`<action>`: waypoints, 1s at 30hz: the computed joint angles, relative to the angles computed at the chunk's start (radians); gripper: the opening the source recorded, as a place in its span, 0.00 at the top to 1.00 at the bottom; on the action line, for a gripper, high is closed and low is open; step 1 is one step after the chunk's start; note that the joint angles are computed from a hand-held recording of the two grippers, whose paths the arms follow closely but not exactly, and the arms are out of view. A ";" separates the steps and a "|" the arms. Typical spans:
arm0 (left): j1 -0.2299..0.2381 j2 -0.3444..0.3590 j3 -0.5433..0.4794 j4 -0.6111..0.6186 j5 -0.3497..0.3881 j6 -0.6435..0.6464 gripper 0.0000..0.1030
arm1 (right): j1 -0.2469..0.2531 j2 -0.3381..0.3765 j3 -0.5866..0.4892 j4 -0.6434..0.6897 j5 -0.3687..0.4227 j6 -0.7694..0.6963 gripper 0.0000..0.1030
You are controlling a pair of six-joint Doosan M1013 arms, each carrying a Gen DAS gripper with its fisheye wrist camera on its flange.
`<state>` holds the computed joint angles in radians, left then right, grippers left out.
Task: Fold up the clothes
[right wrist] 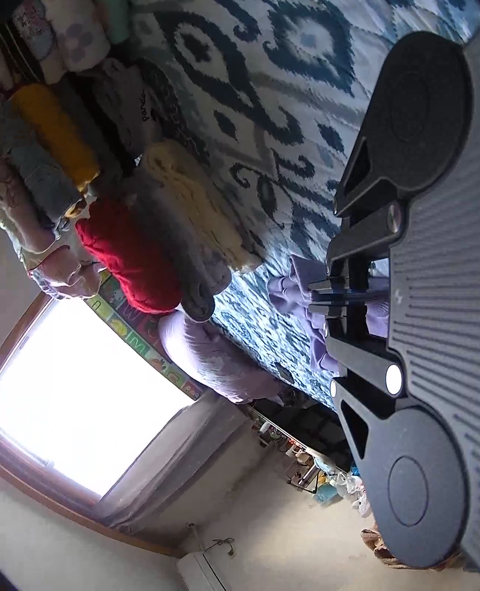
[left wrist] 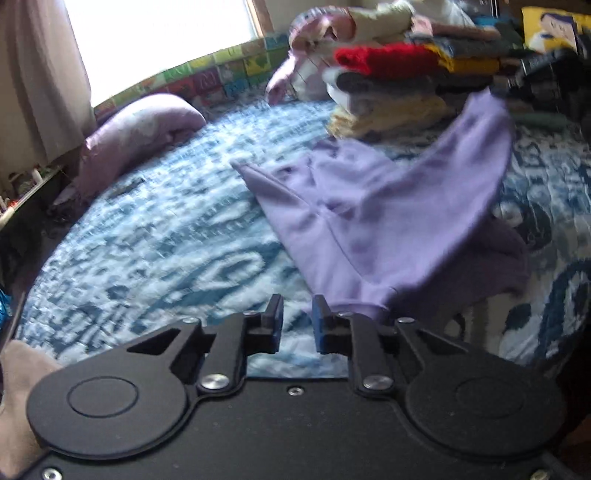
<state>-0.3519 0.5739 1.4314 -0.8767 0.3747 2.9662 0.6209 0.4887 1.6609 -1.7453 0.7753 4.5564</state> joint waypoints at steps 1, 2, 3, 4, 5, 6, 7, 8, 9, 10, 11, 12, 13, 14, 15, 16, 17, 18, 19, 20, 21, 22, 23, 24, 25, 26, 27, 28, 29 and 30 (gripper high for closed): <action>-0.003 0.000 0.006 0.022 0.001 -0.025 0.87 | -0.001 -0.002 0.001 -0.003 0.001 -0.003 0.95; -0.005 -0.001 0.011 0.031 0.008 -0.039 0.87 | -0.002 -0.005 0.002 -0.007 0.002 -0.005 0.95; -0.005 0.000 0.011 0.036 0.024 -0.043 0.88 | -0.003 -0.008 0.004 -0.011 0.002 -0.008 0.95; -0.008 0.000 0.015 0.040 0.028 -0.038 0.89 | -0.005 -0.010 0.004 -0.012 0.000 -0.018 0.95; -0.011 0.000 0.017 0.048 0.029 -0.039 0.89 | -0.007 -0.013 0.003 -0.010 -0.001 -0.034 0.95; -0.014 0.001 0.017 0.051 0.034 -0.038 0.89 | -0.010 -0.015 0.002 -0.011 -0.004 -0.045 0.95; -0.015 0.001 0.016 0.046 0.039 -0.034 0.90 | -0.012 -0.018 0.002 -0.012 -0.006 -0.055 0.95; -0.015 0.006 0.010 0.036 0.049 -0.031 0.90 | -0.014 -0.020 0.001 -0.014 -0.005 -0.061 0.95; -0.014 0.008 0.006 0.024 0.062 -0.030 0.90 | -0.015 -0.021 0.001 -0.016 -0.004 -0.064 0.95; -0.013 0.010 0.003 0.012 0.075 -0.031 0.90 | -0.016 -0.022 0.002 -0.019 -0.002 -0.066 0.95; -0.014 0.012 -0.001 0.008 0.082 -0.032 0.90 | -0.017 -0.023 0.003 -0.022 0.000 -0.064 0.95; -0.016 0.015 -0.003 0.011 0.087 -0.034 0.90 | -0.017 -0.024 0.005 -0.024 0.004 -0.062 0.95; -0.020 0.019 -0.004 0.022 0.091 -0.038 0.90 | -0.016 -0.025 0.008 -0.025 0.007 -0.058 0.95; -0.024 0.026 -0.008 0.044 0.095 -0.051 0.90 | -0.016 -0.025 0.010 -0.022 0.005 -0.056 0.95; -0.029 0.032 -0.009 0.080 0.094 -0.071 0.90 | -0.016 -0.025 0.013 -0.017 0.000 -0.053 0.95; -0.032 0.035 -0.007 0.107 0.090 -0.081 0.90 | -0.015 -0.024 0.013 0.000 -0.007 -0.065 0.95; -0.031 0.035 -0.003 0.089 0.094 -0.057 0.90 | -0.014 -0.022 0.013 0.020 -0.013 -0.080 0.95; -0.025 0.034 -0.006 0.076 0.115 -0.048 0.90 | -0.013 -0.021 0.016 0.034 -0.017 -0.083 0.95; -0.018 0.029 -0.009 0.061 0.129 -0.049 0.90 | -0.013 -0.021 0.021 0.042 -0.017 -0.074 0.95; -0.008 0.022 -0.009 0.019 0.134 -0.028 0.90 | -0.012 -0.021 0.028 0.043 -0.017 -0.057 0.95; 0.001 0.016 -0.010 -0.016 0.130 -0.018 0.90 | -0.011 -0.022 0.033 0.042 -0.016 -0.044 0.95; 0.010 0.010 -0.012 -0.050 0.125 -0.008 0.90 | -0.011 -0.023 0.038 0.040 -0.014 -0.032 0.95; 0.017 0.005 -0.015 -0.072 0.116 -0.008 0.90 | -0.012 -0.024 0.041 0.034 -0.015 -0.025 0.95; 0.022 0.002 -0.020 -0.086 0.105 -0.010 0.90 | -0.013 -0.025 0.044 0.027 -0.018 -0.019 0.95; 0.025 0.001 -0.025 -0.091 0.098 -0.014 0.90 | -0.014 -0.026 0.046 0.019 -0.020 -0.013 0.95; 0.024 0.002 -0.030 -0.092 0.093 -0.013 0.90 | -0.015 -0.026 0.045 0.015 -0.022 -0.014 0.95; 0.021 0.005 -0.036 -0.082 0.090 -0.017 0.90 | -0.016 -0.025 0.043 0.011 -0.024 -0.015 0.95; 0.016 0.008 -0.041 -0.062 0.093 -0.024 0.90 | -0.017 -0.024 0.041 0.006 -0.024 -0.014 0.95; 0.009 0.011 -0.042 -0.044 0.100 -0.027 0.90 | -0.018 -0.024 0.040 0.001 -0.024 -0.010 0.95; 0.003 0.014 -0.044 -0.026 0.107 -0.029 0.90 | -0.018 -0.023 0.038 0.000 -0.019 -0.009 0.95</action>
<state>-0.3489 0.5884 1.3876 -0.9029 0.4822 2.9368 0.6027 0.4655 1.6991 -1.7454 0.7559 4.5478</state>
